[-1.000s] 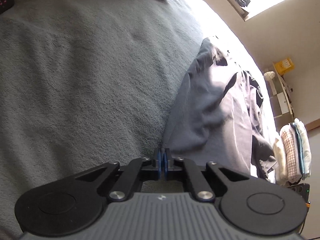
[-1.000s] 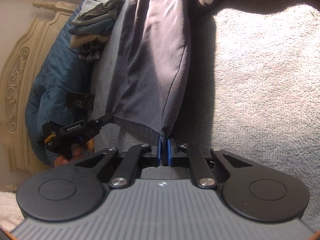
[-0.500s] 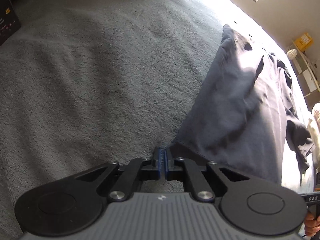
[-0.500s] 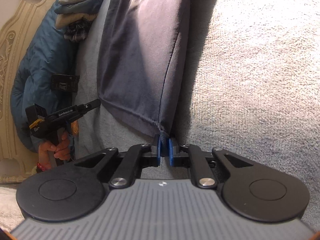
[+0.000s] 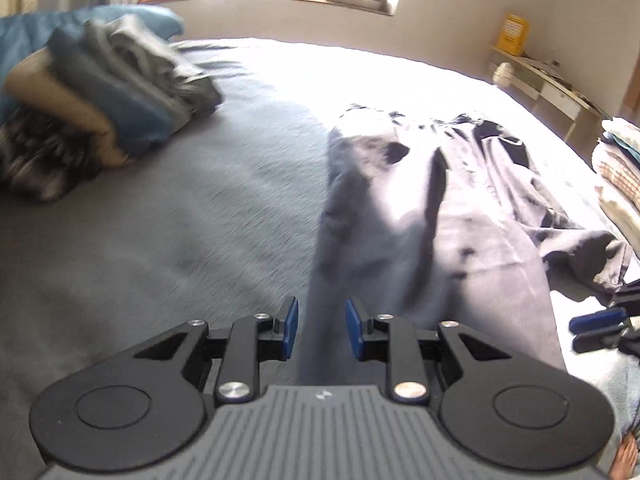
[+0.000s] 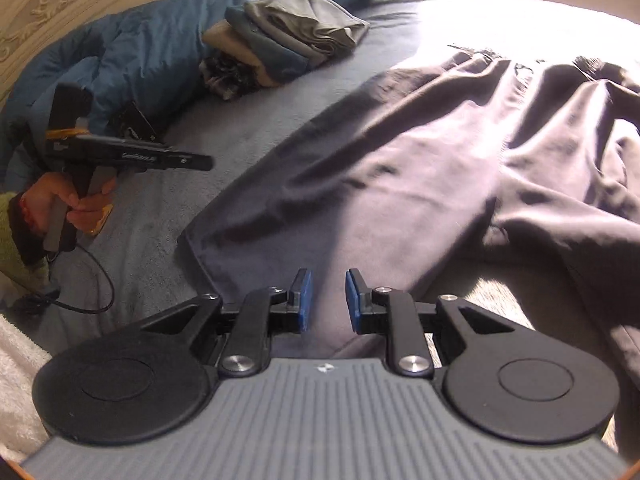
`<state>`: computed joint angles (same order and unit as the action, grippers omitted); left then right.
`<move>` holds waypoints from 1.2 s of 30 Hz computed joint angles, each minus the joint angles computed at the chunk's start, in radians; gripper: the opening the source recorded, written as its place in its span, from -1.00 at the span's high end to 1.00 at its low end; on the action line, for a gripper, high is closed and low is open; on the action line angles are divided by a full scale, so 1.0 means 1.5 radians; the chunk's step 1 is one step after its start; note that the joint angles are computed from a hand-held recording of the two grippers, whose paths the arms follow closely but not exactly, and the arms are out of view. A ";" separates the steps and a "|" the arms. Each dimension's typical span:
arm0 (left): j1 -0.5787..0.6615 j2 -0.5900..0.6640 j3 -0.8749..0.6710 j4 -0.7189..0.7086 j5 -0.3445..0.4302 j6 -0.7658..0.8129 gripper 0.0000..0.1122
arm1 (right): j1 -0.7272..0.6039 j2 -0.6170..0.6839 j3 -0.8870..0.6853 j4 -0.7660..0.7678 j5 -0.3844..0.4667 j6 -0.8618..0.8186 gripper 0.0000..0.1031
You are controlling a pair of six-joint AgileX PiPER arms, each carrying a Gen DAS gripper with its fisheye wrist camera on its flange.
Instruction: Fold clothes
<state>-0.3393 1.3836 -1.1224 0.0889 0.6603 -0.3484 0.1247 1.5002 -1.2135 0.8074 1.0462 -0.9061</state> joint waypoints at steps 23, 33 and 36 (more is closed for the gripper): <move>0.048 0.411 -0.402 0.146 -0.082 -0.162 0.66 | -0.056 0.100 0.051 0.100 0.013 -0.153 0.74; -0.036 0.723 -0.890 0.225 0.181 -0.091 0.62 | -0.055 0.129 0.047 0.149 0.031 -0.141 0.75; -0.019 0.766 -0.976 0.259 0.241 -0.171 0.51 | -0.060 0.121 0.060 0.156 0.031 -0.150 0.75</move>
